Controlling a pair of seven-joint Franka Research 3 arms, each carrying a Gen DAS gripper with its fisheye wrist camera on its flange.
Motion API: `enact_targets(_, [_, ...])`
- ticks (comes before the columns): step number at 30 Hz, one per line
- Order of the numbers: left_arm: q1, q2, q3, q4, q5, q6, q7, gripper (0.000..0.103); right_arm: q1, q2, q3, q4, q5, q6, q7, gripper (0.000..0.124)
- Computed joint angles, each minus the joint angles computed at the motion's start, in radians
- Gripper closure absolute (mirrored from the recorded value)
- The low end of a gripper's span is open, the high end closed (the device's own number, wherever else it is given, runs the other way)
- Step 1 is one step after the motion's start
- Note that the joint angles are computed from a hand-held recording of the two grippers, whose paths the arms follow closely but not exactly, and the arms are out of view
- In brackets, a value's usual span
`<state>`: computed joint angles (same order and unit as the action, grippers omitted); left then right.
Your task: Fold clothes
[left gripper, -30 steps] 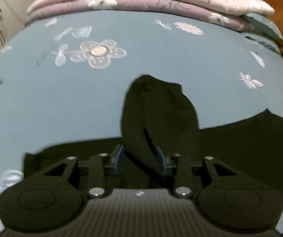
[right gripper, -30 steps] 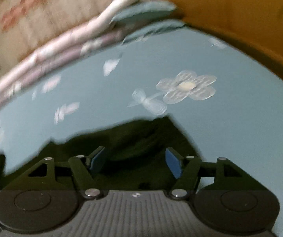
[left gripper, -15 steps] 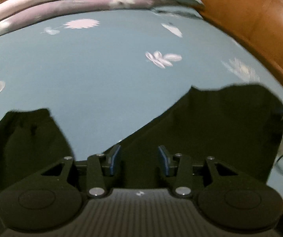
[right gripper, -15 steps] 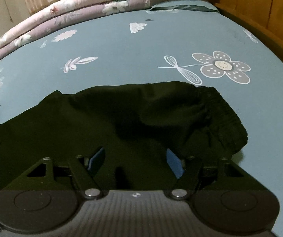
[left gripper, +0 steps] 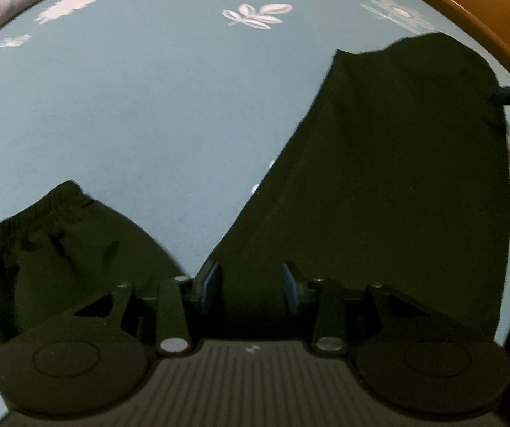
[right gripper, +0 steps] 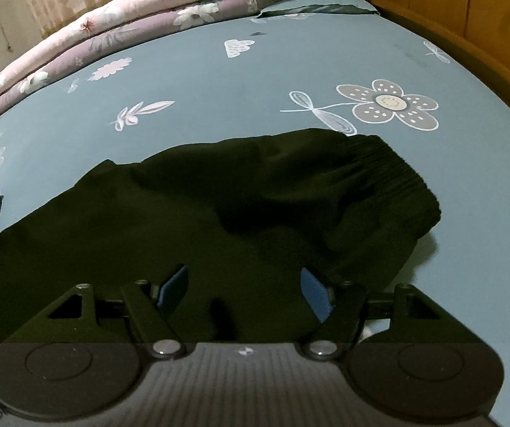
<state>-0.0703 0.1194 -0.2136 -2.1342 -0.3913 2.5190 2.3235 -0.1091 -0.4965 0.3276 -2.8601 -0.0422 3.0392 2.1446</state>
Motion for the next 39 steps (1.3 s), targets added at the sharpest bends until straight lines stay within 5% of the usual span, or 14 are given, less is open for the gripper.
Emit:
enact_targets(4, [-0.01, -0.003, 0.002, 0.024, 0.082, -0.042, 0.003, 0.102, -0.018, -0.014, 0.048, 0.004, -0.011, -0.015, 0.047, 0.049])
enact_targets(6, [-0.016, -0.018, 0.002, 0.015, 0.104, -0.031, 0.006, 0.103, -0.022, -0.022, 0.061, 0.004, -0.021, -0.024, 0.069, 0.048])
enact_targets(10, [-0.016, -0.059, 0.008, -0.011, 0.042, 0.002, 0.038, 0.103, -0.024, -0.024, 0.06, 0.005, -0.034, -0.018, 0.095, 0.046])
enact_targets(18, [-0.021, -0.02, 0.026, -0.021, 0.104, 0.055, -0.113, 0.103, -0.017, 0.043, 0.039, 0.044, -0.056, 0.012, 0.069, 0.046])
enact_targets(23, [-0.012, -0.046, 0.016, -0.052, 0.095, 0.098, -0.141, 0.094, 0.013, 0.054, 0.006, 0.048, -0.047, 0.012, 0.029, 0.044])
enact_targets(28, [-0.05, -0.12, 0.007, -0.107, 0.035, 0.184, -0.089, 0.085, -0.089, 0.027, 0.082, 0.038, -0.078, 0.027, 0.072, 0.044])
enact_targets(30, [-0.073, -0.14, 0.01, -0.114, -0.098, 0.156, 0.008, 0.078, -0.153, 0.037, 0.124, 0.036, -0.1, 0.048, 0.093, 0.044])
enact_targets(33, [-0.103, -0.138, 0.013, -0.127, -0.116, 0.112, 0.015, 0.077, -0.223, 0.044, 0.166, 0.034, -0.128, 0.069, 0.106, 0.044])
enact_targets(37, [-0.11, -0.115, 0.015, -0.147, 0.017, 0.077, -0.171, 0.077, -0.209, 0.05, 0.132, 0.018, -0.114, -0.018, 0.106, 0.044])
enact_targets(39, [-0.108, -0.119, 0.016, -0.156, 0.045, 0.078, -0.24, 0.077, -0.142, 0.03, 0.059, -0.009, -0.103, -0.032, 0.096, 0.044])
